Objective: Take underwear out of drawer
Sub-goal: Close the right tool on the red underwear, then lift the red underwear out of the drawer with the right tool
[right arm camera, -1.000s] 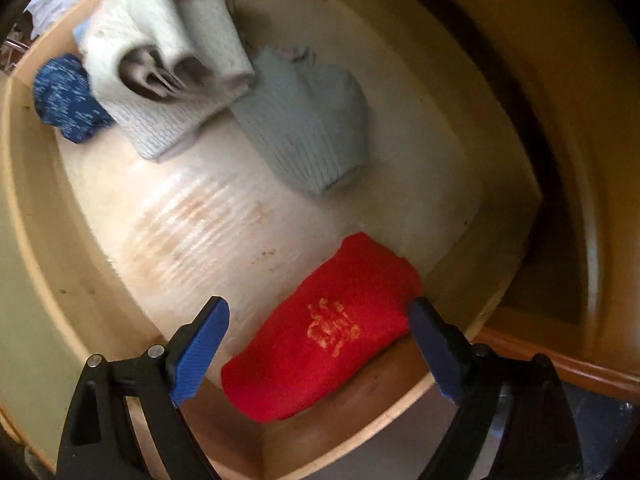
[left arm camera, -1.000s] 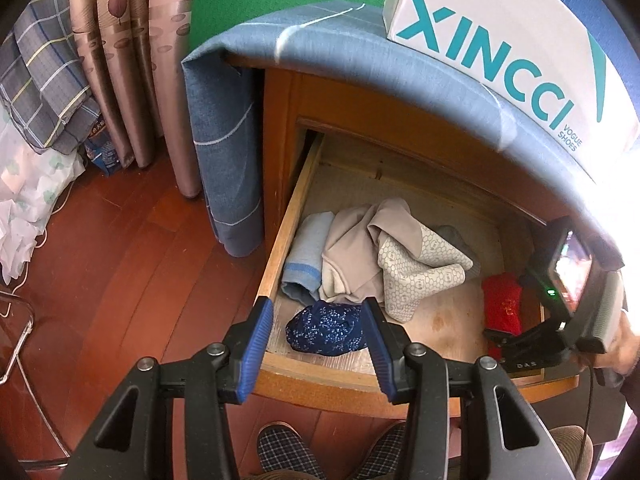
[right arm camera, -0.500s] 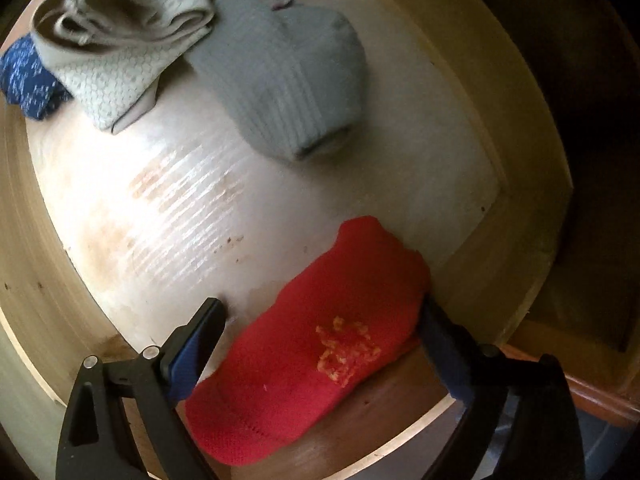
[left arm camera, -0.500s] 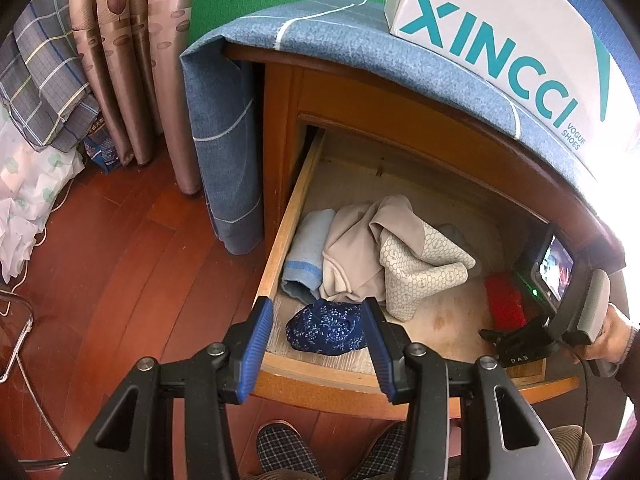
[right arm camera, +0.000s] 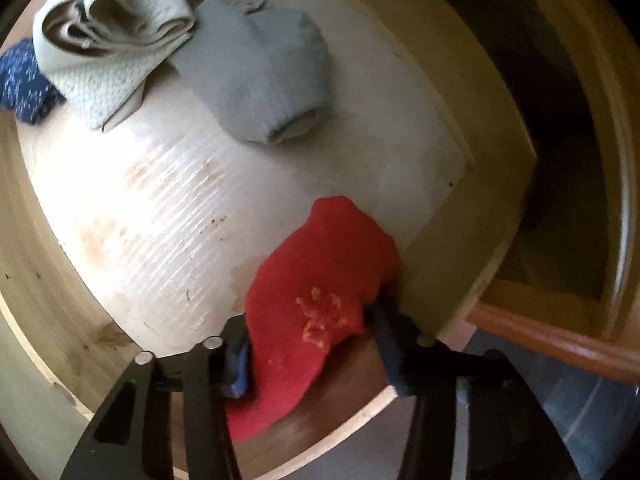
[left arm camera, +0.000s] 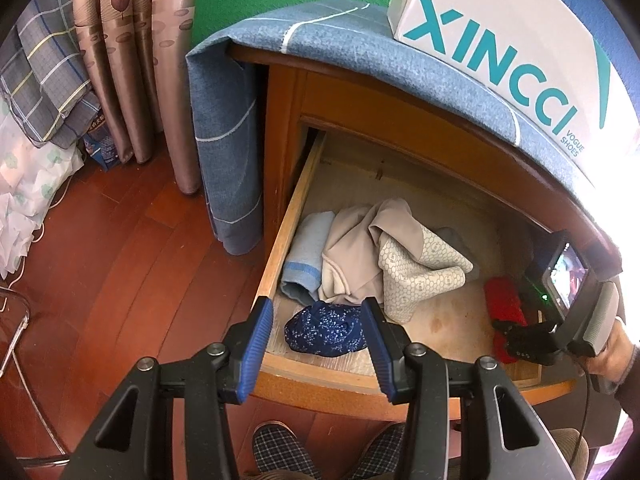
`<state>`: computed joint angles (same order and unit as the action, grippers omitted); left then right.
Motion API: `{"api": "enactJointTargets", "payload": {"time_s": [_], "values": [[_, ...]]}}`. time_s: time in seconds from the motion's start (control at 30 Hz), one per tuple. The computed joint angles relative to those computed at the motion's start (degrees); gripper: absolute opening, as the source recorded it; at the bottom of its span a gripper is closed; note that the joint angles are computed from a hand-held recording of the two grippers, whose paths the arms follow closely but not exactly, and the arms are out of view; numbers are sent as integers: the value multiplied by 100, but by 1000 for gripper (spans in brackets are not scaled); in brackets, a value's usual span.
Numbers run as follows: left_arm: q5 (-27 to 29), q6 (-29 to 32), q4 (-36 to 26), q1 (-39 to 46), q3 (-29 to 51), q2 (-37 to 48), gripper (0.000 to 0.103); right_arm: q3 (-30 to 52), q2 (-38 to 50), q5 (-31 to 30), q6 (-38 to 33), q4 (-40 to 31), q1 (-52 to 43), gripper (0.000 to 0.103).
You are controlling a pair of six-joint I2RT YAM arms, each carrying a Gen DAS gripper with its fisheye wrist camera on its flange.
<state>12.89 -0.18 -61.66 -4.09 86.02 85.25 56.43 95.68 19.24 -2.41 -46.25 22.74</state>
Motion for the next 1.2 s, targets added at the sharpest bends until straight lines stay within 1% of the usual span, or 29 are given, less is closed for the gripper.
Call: {"api": "enactJointTargets", "payload": {"time_s": [0.03,0.07,0.1,0.3,0.33,0.4,0.53,0.7,0.77,0.87,0.93,1.03,1.07,1.13,1.2], "values": [[15,3,4,12,-1,-1,47,-20,-173,-63,-29,-79,-121,40],[27,-2,5,16,2,-3,47,-26,-294,-186,23,-135,-194,39],[27,-2,5,16,2,-3,47,-35,-433,-441,107,-237,-280,39],[26,-5,-17,-11,23,-25,47,-117,-1036,-944,449,-630,-363,39],[26,-5,-22,-9,28,-25,47,-115,-1162,-1063,559,-708,-367,39],[25,-25,-44,-24,41,-6,47,-97,-1401,-1200,806,-836,-368,35],[39,-11,-77,-33,81,16,47,135,-1799,-1418,1324,-1168,-360,33],[-16,11,-98,-74,97,25,47,77,-2426,-1948,2219,-1120,-400,32],[-39,15,-107,-90,100,22,47,42,-2648,-1987,2589,-1122,-295,30],[-17,41,-173,-111,145,69,47,102,-3015,-1774,2855,-1324,-206,30],[-47,60,-160,-138,136,55,47,-16,-3279,-1706,3177,-1280,-56,30],[-58,106,-161,-192,153,49,47,-442,-3498,-1647,3580,-747,7,29],[-53,131,-153,-213,155,44,47,-464,-3548,-1586,3702,-702,36,29],[135,327,-262,-256,268,136,47,-576,-3665,-1345,3944,-580,173,29],[215,539,-359,-363,393,238,47,-680,-3940,-1322,4199,-562,218,29]]}}
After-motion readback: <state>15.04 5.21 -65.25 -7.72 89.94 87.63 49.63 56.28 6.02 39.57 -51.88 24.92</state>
